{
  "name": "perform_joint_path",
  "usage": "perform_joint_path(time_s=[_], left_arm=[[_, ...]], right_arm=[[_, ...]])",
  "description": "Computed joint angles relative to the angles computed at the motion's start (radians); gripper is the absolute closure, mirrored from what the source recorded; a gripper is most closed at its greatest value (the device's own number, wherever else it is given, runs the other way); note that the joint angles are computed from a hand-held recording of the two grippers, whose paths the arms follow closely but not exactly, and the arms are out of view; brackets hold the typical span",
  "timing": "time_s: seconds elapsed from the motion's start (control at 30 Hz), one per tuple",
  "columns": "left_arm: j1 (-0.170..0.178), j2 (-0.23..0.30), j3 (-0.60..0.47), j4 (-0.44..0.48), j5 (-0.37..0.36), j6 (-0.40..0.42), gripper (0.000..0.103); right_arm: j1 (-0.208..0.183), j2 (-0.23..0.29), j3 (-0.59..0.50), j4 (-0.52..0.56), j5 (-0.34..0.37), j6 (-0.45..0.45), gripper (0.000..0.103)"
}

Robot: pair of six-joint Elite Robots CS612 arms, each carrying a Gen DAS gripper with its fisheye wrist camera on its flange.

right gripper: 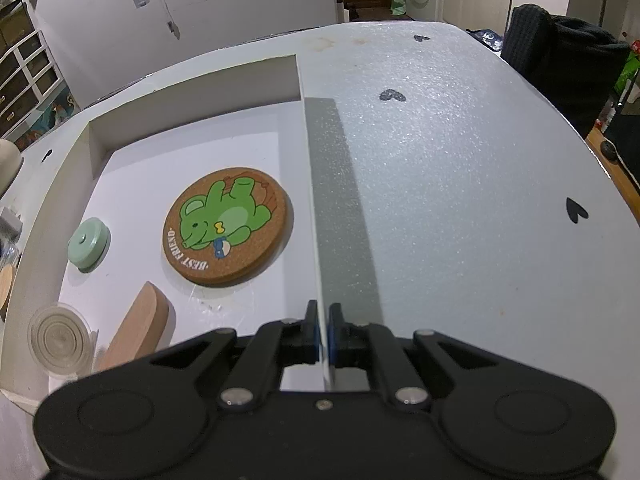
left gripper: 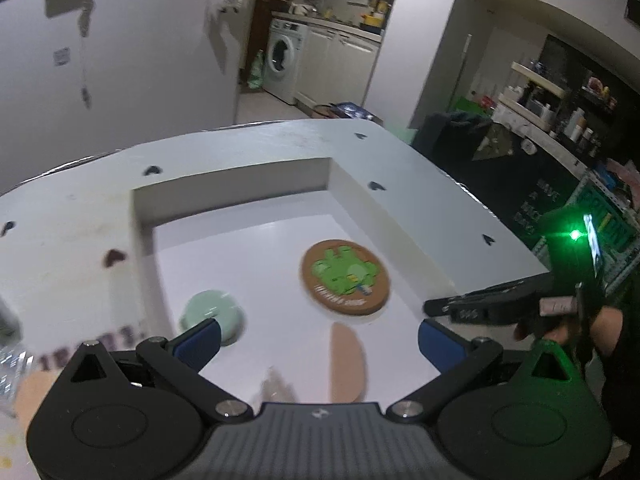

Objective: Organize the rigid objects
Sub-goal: 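Move the left tool back to the round wooden coaster, then grasp the round wooden coaster with the left tool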

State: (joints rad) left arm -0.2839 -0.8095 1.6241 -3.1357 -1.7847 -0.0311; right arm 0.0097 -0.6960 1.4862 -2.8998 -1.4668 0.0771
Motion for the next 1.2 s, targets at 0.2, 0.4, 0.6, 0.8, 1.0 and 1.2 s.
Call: perform_joint_path(time_s=[0.2,0.4,0.6,0.8,1.0,1.2], left_arm=[[0.021,-0.015,0.05,-0.062,0.04,-0.045,0.0],[0.041,-0.015,0.068,-0.075,0.119,-0.118,0.0],[0.064,-0.011,0.079,-0.074,0.216,-0.2,0.0],[0.079,0.0,0.083,-0.027,0.328,-0.279,0.0],[0.09,0.019,0.069,0.024,0.356,-0.305,0.0],[0.087,0.04,0.051,0.023,0.402,-0.319,0.004]], right_arm=[[-0.001,0.0,0.002,-0.005,0.004,0.001,0.098],[-0.002,0.0,0.005,-0.011,0.006,0.003,0.098],[-0.002,-0.001,0.005,-0.01,0.006,0.002,0.098],[-0.002,0.0,0.005,-0.011,0.006,0.002,0.098],[-0.002,-0.001,0.005,-0.01,0.007,0.001,0.098],[-0.001,-0.001,0.005,-0.01,0.005,0.003,0.098]])
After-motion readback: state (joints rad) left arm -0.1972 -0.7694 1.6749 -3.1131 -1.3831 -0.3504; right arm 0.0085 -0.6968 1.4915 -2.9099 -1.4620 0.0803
